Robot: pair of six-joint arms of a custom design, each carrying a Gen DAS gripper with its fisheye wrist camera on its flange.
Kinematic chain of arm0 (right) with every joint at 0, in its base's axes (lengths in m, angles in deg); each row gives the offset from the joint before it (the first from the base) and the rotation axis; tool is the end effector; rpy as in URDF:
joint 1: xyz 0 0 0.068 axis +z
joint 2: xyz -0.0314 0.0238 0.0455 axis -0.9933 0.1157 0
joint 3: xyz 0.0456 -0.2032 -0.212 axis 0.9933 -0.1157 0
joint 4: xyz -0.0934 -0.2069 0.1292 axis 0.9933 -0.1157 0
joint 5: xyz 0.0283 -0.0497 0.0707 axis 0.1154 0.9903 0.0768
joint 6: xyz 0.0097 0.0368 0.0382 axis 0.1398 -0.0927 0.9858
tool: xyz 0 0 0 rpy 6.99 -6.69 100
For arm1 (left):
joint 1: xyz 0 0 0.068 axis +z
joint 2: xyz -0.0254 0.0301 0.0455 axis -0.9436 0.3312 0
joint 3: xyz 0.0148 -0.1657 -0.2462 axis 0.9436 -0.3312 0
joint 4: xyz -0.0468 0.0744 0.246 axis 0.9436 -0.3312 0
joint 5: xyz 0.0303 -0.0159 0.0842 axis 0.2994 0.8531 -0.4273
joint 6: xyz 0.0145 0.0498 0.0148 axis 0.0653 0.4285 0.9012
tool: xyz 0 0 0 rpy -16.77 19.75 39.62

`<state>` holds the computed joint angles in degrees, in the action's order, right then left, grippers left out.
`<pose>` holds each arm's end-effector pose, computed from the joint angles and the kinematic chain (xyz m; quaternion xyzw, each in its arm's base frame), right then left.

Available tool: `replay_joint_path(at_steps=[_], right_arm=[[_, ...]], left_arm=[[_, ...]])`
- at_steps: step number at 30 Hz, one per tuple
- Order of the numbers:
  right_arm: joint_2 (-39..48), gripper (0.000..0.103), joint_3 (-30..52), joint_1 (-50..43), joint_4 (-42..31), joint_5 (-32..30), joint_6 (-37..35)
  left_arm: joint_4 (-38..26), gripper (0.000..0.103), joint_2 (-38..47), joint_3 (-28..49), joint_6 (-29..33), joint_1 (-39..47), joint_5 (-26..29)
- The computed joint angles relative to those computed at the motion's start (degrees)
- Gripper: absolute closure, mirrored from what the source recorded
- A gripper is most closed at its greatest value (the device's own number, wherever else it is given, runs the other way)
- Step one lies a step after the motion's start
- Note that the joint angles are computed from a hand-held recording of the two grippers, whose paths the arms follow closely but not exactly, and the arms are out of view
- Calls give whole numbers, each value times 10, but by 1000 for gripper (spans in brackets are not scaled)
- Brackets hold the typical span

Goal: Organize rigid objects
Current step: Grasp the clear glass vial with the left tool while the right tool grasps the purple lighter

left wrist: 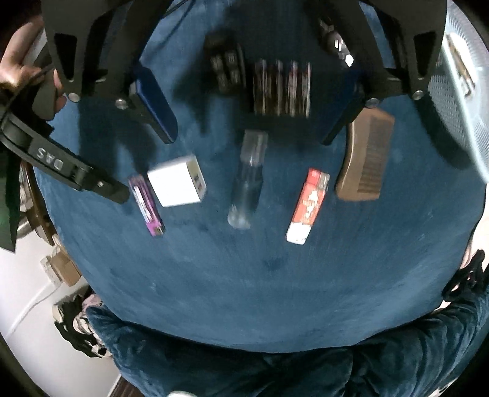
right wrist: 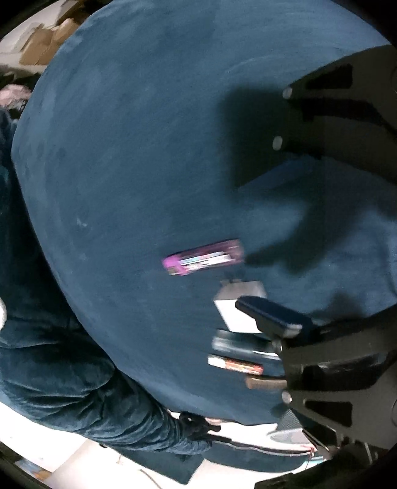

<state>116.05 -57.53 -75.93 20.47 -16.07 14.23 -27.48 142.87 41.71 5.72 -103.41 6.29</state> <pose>0.1998 0.0308 0.1856 0.1787 0.9443 0.1476 0.2336 0.2274 -0.1475 0.2014 0.0826 0.9706 -0.1187 0.1922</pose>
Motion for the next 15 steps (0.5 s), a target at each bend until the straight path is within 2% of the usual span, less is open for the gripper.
replay_joint_path(at_steps=[3, 6, 8, 9, 11, 15], right_arm=[[88, 50, 42, 4, 24, 11, -26], [167, 64, 77, 12, 35, 20, -41], [190, 69, 85, 22, 40, 37, -52], [190, 79, 83, 24, 45, 41, -56], [170, 80, 66, 19, 55, 37, -61], [99, 80, 9, -10, 61, -1, -49]], left_arm=[[18, 17, 37, 14, 8, 12, 8], [33, 26, 67, 24, 19, 15, 8], [42, 44, 84, 26, 26, 16, 14], [44, 48, 93, 30, 29, 15, 15], [48, 60, 114, 38, 37, 11, 18], [61, 62, 149, 53, 42, 2, 10]])
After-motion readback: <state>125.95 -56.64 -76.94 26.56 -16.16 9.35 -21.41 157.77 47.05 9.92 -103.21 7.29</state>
